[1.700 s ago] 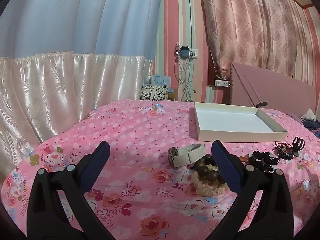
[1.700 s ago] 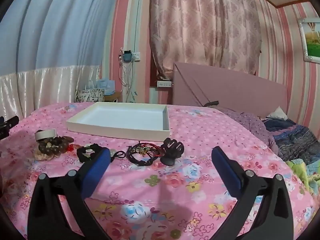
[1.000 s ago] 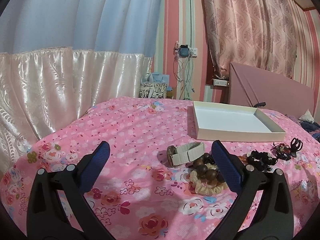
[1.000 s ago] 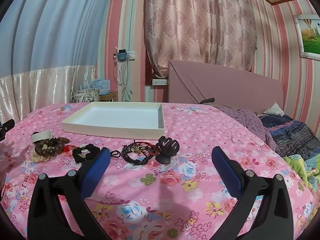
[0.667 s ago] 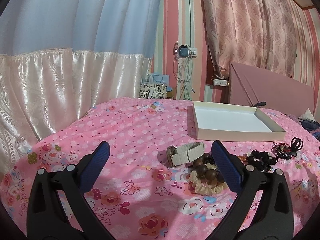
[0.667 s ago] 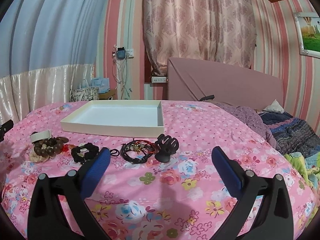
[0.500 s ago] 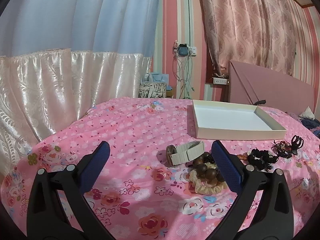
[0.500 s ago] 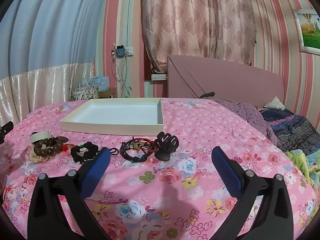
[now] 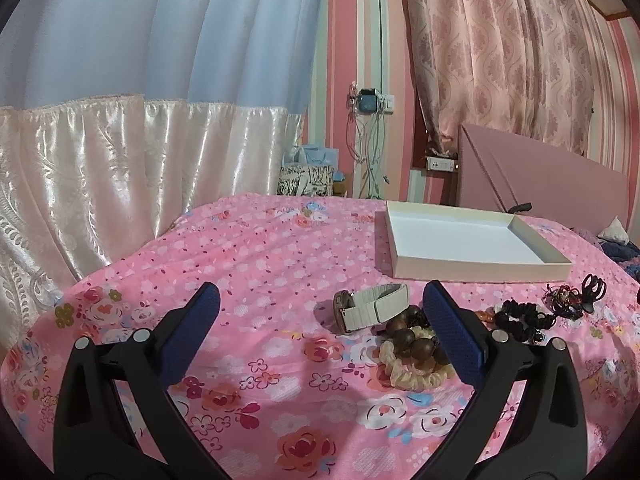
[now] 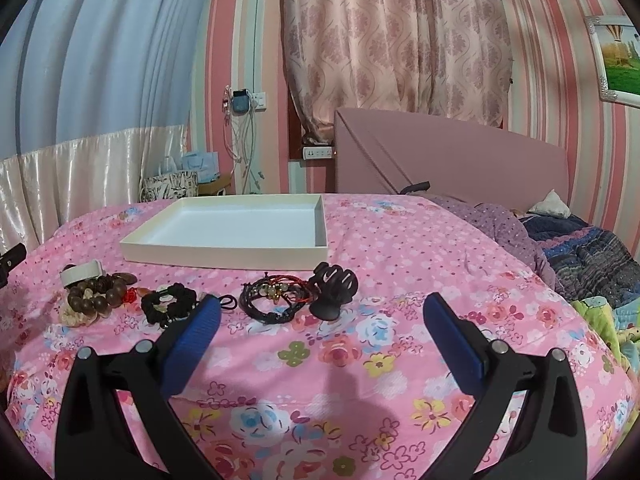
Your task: Organize jewelry
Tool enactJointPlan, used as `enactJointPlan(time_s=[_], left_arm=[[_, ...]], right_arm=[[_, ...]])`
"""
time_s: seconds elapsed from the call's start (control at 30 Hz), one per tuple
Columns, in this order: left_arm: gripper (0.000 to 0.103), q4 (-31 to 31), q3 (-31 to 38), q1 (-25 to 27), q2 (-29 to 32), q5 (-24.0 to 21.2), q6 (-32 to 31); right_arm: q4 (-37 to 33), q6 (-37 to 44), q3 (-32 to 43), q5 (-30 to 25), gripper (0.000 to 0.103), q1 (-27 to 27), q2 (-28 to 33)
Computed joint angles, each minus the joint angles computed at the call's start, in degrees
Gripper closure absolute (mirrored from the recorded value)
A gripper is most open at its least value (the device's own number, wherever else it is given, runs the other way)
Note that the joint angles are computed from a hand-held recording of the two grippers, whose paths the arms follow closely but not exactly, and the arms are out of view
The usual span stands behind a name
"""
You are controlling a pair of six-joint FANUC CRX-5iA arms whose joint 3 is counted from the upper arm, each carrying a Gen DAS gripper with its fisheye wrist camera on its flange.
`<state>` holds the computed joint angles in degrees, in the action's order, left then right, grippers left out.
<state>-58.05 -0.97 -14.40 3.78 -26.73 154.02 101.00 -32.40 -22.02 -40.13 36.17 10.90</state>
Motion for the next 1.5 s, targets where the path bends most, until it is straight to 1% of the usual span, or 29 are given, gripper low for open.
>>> enactJointPlan(time_s=[0.07,0.17,0.23,0.3,0.33,0.37,0.43,0.5,0.57,0.6,0.67,0.7,0.8,0.83,0.87,0.97,1.0,1.07,1.13,1.2,1.33,1.4,1.43,1.5], left_arm=[[0.003,-1.13,-0.06,-0.34,-0.04,-0.11,1.33],[0.003,2.91,0.48,0.88,0.78,0.47,-2.70],[0.003,1.01,0.24,0.26,0.54,0.22,-0.70],[0.003,-2.60,-0.17,-0.88,0.07,-0.30,3.21],[0.003,-2.48,-0.30,-0.85,-0.04,-0.27,3.16],[0.003,-0.40,-0.08,-0.20,0.26,0.03,1.07],[0.003,0.80,-0.51,-0.03,-0.19,-0.08,-0.17],[0.003,-1.48,-1.10,-0.75,-0.94,-0.39,2.20],[0.003,-1.39,-1.39,-0.54,-1.34,-0.16,2.21],[0.003,-0.33,-1.43,-0.30,-1.31,-0.15,1.10],[0.003,4.33,-1.77,1.04,-1.66,0.42,-3.79],[0.003,5.19,-1.67,1.47,-1.60,0.69,-4.72],[0.003,2.04,-2.66,0.56,-3.02,0.35,-1.52],[0.003,2.92,-2.46,1.05,-2.84,0.71,-2.54],[0.003,5.10,-2.46,1.70,-2.81,0.97,-5.02],[0.003,14.17,-2.57,4.54,-2.09,3.45,-15.36],[0.003,15.72,-2.70,4.92,-2.06,3.92,-17.35],[0.003,16.12,-2.59,4.95,-1.96,4.19,-18.23],[0.003,15.09,-1.68,4.26,-1.47,2.91,-17.89],[0.003,17.96,-0.89,4.59,-0.68,2.49,-21.35],[0.003,22.85,-0.13,4.99,0.59,3.35,-24.09],[0.003,25.76,0.46,4.61,1.53,3.05,-27.91],[0.003,25.93,1.00,4.06,2.08,2.53,-28.92],[0.003,28.86,1.70,3.96,3.08,1.95,-32.48]], right_arm=[[1.05,-0.28,0.16,-1.00,0.002,0.04,0.24],[0.33,0.61,0.75,-0.53,0.002,0.08,0.70],[1.22,-0.41,0.52,-0.46,0.002,-0.20,0.64],[3.23,-2.55,-0.28,-1.30,0.002,-0.43,0.35],[3.29,-2.57,-0.29,-1.75,0.002,-0.30,0.43],[2.75,-1.86,-0.07,-1.72,0.002,-0.16,0.60],[1.65,-0.52,0.30,-1.30,0.002,-0.05,0.80],[2.11,-1.17,0.09,-1.40,0.002,-0.16,0.71],[2.63,-1.83,-0.12,-1.98,0.002,-0.11,0.64],[1.74,-0.97,0.16,-1.88,0.002,0.06,0.79],[0.46,0.28,0.58,-1.25,0.002,0.12,0.97],[0.47,0.26,0.59,-1.05,0.002,0.01,0.94],[1.95,-1.66,-0.01,-1.67,0.002,-0.19,0.62],[1.51,-1.30,0.10,-2.03,0.002,0.00,0.73],[0.48,-0.14,0.49,-1.83,0.002,0.17,0.94],[-0.83,1.36,0.93,-1.10,0.002,0.19,1.10],[-0.09,0.47,0.57,-1.20,0.002,0.05,0.92],[0.97,-0.79,0.14,-1.61,0.002,-0.03,0.71],[-0.14,0.53,0.53,-1.38,0.002,0.16,0.90],[-1.39,1.86,0.52,-1.07,0.002,0.39,0.65],[-4.15,4.33,1.21,-0.32,0.002,0.79,0.69],[-4.93,5.39,1.41,2.23,0.002,0.22,0.44],[-5.38,5.78,1.59,3.78,0.002,-0.16,0.37],[-4.09,4.53,1.42,7.55,0.002,-1.61,-0.01]])
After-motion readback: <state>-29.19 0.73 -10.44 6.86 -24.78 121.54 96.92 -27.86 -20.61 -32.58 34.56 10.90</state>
